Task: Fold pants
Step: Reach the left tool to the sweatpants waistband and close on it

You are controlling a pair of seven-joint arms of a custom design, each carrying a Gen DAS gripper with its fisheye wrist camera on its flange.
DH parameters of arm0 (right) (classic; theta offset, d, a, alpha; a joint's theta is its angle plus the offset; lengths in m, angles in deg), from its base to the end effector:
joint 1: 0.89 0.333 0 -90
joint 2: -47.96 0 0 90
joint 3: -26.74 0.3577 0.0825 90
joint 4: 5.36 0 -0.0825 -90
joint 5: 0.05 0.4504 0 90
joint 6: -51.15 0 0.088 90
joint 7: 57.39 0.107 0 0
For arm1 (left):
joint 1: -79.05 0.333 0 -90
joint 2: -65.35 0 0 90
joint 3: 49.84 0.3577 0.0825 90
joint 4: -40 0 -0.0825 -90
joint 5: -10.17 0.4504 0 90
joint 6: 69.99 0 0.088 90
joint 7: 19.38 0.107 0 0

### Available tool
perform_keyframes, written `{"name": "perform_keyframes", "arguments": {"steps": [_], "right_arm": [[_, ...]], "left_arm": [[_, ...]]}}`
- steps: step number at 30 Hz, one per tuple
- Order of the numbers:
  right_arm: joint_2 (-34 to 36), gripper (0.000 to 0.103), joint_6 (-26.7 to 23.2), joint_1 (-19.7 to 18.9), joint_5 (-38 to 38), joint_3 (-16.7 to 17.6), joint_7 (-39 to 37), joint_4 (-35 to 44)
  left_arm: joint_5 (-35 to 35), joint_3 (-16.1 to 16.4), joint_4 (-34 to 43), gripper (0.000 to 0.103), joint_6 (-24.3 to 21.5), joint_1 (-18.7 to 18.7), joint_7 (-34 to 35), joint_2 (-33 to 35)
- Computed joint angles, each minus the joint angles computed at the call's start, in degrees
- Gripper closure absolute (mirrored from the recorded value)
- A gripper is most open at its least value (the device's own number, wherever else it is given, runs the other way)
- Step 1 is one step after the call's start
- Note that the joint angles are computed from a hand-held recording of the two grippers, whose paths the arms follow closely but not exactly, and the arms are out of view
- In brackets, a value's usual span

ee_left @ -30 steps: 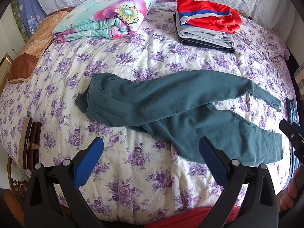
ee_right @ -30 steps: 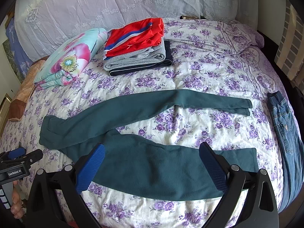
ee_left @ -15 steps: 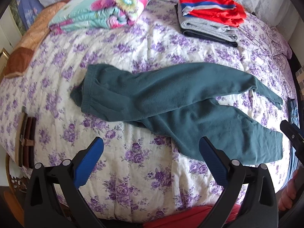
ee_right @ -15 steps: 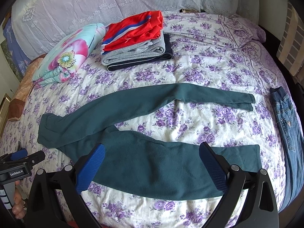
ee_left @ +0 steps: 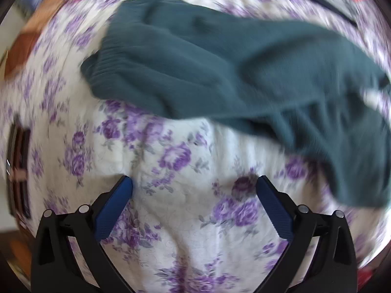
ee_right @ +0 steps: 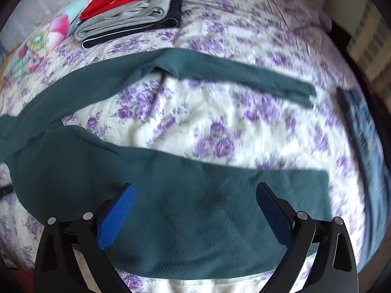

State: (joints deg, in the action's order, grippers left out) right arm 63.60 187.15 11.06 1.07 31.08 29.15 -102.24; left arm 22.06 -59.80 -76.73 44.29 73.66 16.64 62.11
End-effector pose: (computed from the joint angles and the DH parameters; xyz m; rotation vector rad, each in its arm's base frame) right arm 0.7182 0.2045 0.4964 -2.2596 1.6206 -0.3216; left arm 0.5799 -0.1475 0.4860 -2.5961 1.3860 0.0347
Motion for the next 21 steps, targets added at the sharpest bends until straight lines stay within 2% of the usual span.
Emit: {"name": "perform_keyframes", "arguments": {"steps": [3, 6, 8, 9, 12, 13, 14, 16, 18, 20, 21], "right_arm": [[1.41, 0.003, -4.13, -0.70, 2.93, 0.25, 1.13, 0.78], [-0.30, 0.003, 1.38, -0.16, 1.37, 0.19, 0.42, -3.11], [-1.32, 0.003, 4.99, -0.05, 0.91, 0.28, -0.07, -5.55], [-1.69, 0.003, 6.66, -0.27, 1.60, 0.49, -0.63, -6.57], [-2.97, 0.003, 12.55, -0.88, 3.11, 0.99, -3.33, -9.97], [-3.40, 0.003, 15.72, -0.98, 3.40, 1.14, -4.41, -11.53], [-3.65, 0.003, 18.43, -1.12, 3.76, 1.28, -5.23, -12.70], [-4.26, 0.003, 22.37, -1.62, 5.09, 1.74, -6.75, -14.72], [-3.86, 0.003, 22.41, -2.27, 6.74, 2.19, -8.21, -14.20], [-3.63, 0.003, 22.22, -2.37, 7.15, 2.21, -8.66, -13.74], [-3.79, 0.003, 22.35, -2.37, 7.25, 2.21, -8.76, -13.96]], "left_arm": [[2.39, -0.31, 1.84, 0.004, -2.50, -0.60, 0.96, 1.74], [0.23, 0.47, 1.44, 0.004, -1.40, -0.24, 1.76, 1.04], [-3.01, 1.18, -0.01, 0.004, 1.42, 0.52, 1.47, -0.77], [-5.66, 1.74, -1.59, 0.004, 4.42, 1.12, 1.14, -2.28], [-19.96, 4.41, -9.60, 0.005, 19.69, 3.01, 3.20, -8.75], [-26.72, 5.80, -12.78, 0.005, 25.87, 3.09, 5.65, -10.75], [-31.29, 6.41, -14.63, 0.005, 29.55, 3.10, 7.49, -11.76], [-36.85, 6.81, -16.85, 0.005, 34.03, 3.68, 9.24, -12.87], [-39.08, 6.82, -16.77, 0.006, 35.36, 4.54, 10.02, -12.49], [-45.24, 7.39, -17.67, 0.010, 38.92, 3.19, 13.36, -12.35], [-49.95, 8.50, -17.30, 0.019, 40.31, 2.05, 16.38, -11.62]]}}
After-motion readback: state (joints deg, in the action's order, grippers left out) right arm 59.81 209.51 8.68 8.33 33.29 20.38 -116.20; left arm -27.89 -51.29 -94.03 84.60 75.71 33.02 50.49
